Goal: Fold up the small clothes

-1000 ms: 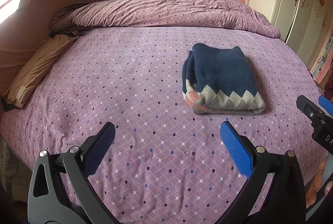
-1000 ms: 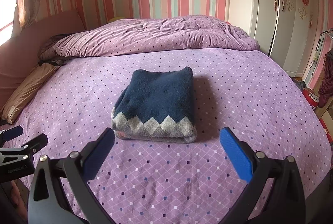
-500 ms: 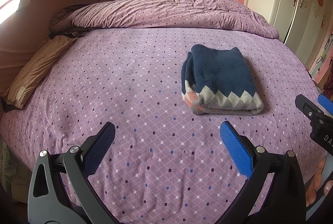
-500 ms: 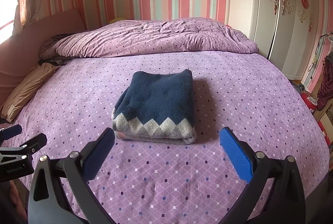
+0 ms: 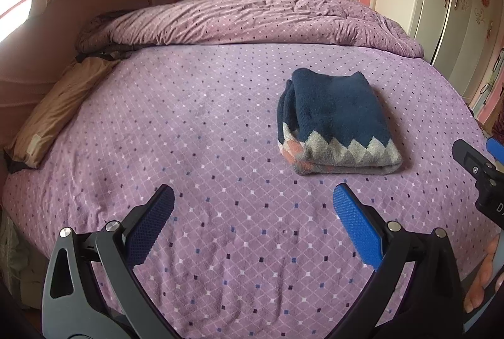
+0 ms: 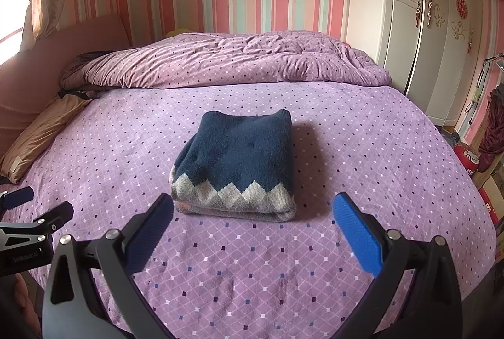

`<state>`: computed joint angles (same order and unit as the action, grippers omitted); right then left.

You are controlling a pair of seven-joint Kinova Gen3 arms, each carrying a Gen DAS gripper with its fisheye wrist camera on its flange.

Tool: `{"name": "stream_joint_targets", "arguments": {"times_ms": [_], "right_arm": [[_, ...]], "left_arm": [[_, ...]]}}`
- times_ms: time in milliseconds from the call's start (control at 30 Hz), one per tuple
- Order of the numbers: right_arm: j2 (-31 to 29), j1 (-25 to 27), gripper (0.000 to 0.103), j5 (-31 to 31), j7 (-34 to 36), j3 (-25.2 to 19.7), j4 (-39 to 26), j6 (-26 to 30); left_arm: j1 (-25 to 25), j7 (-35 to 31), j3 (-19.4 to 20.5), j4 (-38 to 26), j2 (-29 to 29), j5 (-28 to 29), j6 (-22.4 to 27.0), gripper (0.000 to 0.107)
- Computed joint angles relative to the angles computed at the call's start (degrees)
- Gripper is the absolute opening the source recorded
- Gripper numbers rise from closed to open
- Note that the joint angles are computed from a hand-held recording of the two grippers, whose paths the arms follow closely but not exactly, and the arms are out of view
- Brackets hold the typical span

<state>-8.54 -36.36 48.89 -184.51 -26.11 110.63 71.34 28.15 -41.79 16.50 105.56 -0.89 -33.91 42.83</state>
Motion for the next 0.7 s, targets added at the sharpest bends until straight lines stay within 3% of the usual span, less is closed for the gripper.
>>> {"name": "stream_joint_targets", "arguments": {"times_ms": [133, 333, 700], "right_arm": [[-0.16, 0.16, 0.101, 0.18, 0.55, 0.14, -0.15, -0.03], [0.00, 0.16, 0.101, 0.55, 0.88, -0.02, -0.29, 0.37], [0.11, -0.05, 0.101, 0.79, 1.58, 0.30, -0.59, 0.38]], "left_arm": [[-0.15, -0.30, -0.01, 0.48, -0.54, -0.34, -1.12, 0.100], [-0.58, 4.03, 2.00, 1.50, -1.18, -5.57, -1.52, 0.100], [-1.40, 0.15, 0.82, 1.30, -1.69, -1.18, -2.81, 0.100]]}}
